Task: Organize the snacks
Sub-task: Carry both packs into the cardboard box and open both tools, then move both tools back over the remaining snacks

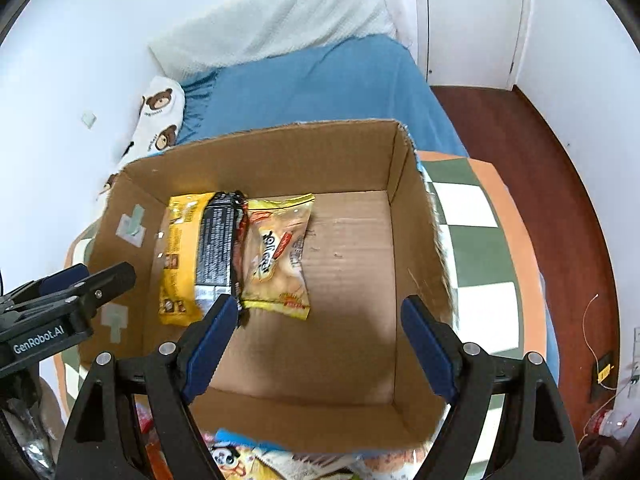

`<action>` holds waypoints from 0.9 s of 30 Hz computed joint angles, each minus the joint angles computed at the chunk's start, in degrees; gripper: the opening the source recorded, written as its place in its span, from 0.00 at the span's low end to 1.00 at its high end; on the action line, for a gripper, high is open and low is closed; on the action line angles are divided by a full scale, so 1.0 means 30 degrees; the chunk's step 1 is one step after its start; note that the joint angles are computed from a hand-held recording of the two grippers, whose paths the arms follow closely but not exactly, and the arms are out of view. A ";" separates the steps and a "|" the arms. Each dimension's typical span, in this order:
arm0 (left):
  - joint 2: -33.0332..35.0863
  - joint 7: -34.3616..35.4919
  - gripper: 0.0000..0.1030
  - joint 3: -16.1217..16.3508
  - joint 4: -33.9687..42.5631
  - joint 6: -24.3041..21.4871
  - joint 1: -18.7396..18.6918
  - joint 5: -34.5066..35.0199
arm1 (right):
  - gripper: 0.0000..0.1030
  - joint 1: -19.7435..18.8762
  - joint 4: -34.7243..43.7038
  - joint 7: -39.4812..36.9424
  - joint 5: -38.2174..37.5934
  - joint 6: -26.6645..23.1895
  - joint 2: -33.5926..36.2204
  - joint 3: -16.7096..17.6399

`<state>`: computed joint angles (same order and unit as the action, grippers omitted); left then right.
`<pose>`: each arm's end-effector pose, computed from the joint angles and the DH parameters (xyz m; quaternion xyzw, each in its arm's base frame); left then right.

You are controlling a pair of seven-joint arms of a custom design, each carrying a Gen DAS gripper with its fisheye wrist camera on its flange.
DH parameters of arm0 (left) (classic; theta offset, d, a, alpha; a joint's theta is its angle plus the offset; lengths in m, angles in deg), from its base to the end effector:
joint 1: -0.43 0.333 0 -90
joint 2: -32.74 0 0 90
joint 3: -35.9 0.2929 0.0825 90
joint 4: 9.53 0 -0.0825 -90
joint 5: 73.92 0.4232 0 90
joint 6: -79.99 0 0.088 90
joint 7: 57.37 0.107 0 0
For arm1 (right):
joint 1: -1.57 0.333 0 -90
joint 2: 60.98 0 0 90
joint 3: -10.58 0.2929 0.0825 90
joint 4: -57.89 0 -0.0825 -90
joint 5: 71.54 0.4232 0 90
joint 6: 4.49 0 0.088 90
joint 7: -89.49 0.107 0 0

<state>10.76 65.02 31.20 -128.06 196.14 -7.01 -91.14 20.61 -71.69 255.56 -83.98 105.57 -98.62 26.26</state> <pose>0.5001 -0.1301 0.5992 -0.4166 0.8841 -0.2016 0.0651 0.3544 0.2525 0.6017 -0.4066 0.8823 -0.1627 0.1723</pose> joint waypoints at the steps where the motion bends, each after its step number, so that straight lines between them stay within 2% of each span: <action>1: -0.0397 0.0180 0.85 0.0107 -0.0262 0.0052 0.0004 -0.0084 | 0.84 -0.0044 0.0152 0.0214 -0.0144 0.0013 0.0164 0.0220; 10: -0.3331 0.1690 0.85 0.1211 -0.1648 0.0028 -0.0086 -0.0968 | 0.84 0.0443 0.1865 0.1621 -0.1276 -0.2012 -0.0309 0.1770; 18: -0.4706 0.1816 0.85 0.2011 -0.1759 -0.1489 0.0347 -0.1378 | 0.84 0.1178 0.3053 0.2685 -0.1290 -0.2836 -0.0438 0.2418; 21: -0.5028 0.1493 0.85 0.2048 -0.2141 -0.1800 0.0922 -0.0791 | 0.84 0.1863 0.2348 0.3080 -0.0199 -0.2346 -0.0680 0.2227; 24: -0.5218 0.1157 0.85 0.2006 -0.2843 -0.2087 0.1716 0.0349 | 0.84 0.2690 0.1032 0.3336 0.1239 -0.1123 -0.0830 0.1902; 27: -0.5154 0.0696 0.85 0.1917 -0.3517 -0.2203 0.2596 0.1704 | 0.84 0.3500 -0.0585 0.3355 0.2779 0.0899 -0.0789 0.1420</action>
<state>-4.70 67.11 36.95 -138.61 189.53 0.77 -86.03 31.11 -73.45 265.62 -75.65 108.27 -100.99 30.52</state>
